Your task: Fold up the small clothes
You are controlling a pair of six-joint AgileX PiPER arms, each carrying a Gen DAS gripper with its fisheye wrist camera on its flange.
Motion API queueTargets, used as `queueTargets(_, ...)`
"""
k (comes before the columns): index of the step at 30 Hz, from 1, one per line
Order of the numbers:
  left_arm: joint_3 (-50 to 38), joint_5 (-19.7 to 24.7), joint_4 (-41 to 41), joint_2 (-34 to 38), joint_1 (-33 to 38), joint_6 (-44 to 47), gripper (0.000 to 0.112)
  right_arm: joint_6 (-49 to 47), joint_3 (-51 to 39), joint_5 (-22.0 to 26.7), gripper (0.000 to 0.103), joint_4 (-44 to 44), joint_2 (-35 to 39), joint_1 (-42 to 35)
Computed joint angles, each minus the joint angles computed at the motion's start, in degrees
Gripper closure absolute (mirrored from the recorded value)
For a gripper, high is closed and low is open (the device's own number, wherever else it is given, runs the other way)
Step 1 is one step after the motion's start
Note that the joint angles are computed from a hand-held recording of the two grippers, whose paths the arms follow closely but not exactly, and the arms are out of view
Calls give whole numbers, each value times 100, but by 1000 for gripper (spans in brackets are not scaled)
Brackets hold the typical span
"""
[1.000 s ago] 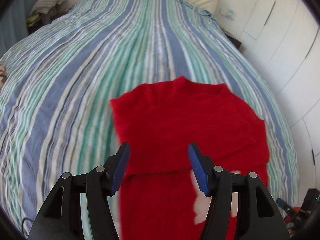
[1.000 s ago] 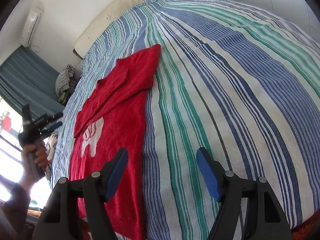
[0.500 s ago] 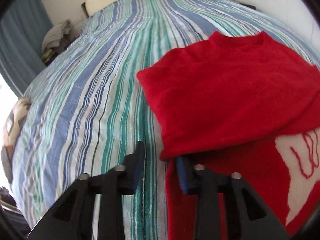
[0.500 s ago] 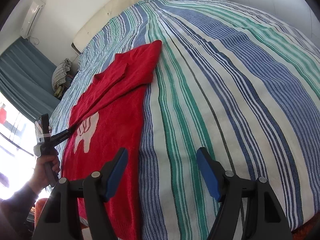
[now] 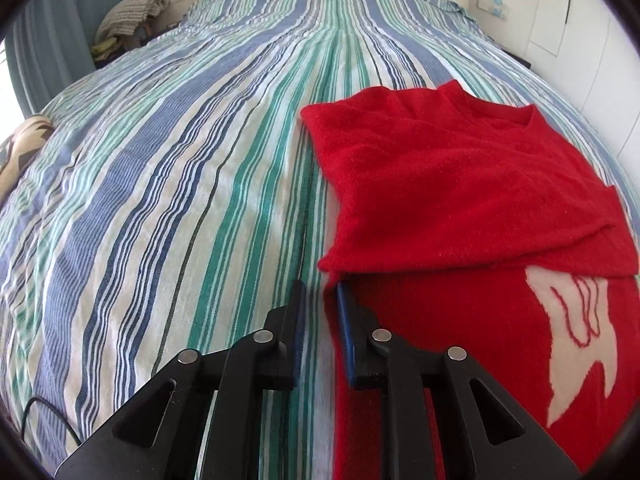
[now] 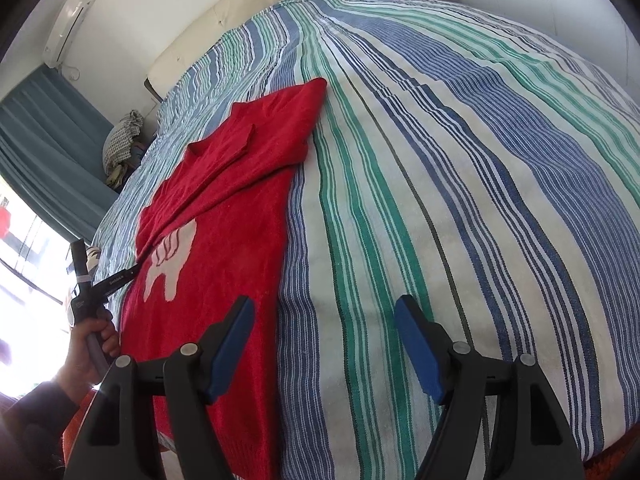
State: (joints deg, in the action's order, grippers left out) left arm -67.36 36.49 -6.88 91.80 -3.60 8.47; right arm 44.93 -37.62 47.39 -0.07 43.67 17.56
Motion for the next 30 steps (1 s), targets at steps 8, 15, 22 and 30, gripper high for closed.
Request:
queueTargets(8,1485,152,-346,-1942,793,731,24,1751,-486,1087,31,-2171,-77,1208)
queueTargets(15,1713,355,-1199,-1559,2037,1451,21,1360,-570,1509,28,-2368,91,203)
queueTargets(22,1830,-66,-498,-1414,1579,667,10,633,131,823,11,-1623,73,-642)
queueTargets(30,1733,140,-776,-1323,1742,946,10,1862,188,1191,4,-2592,307,600)
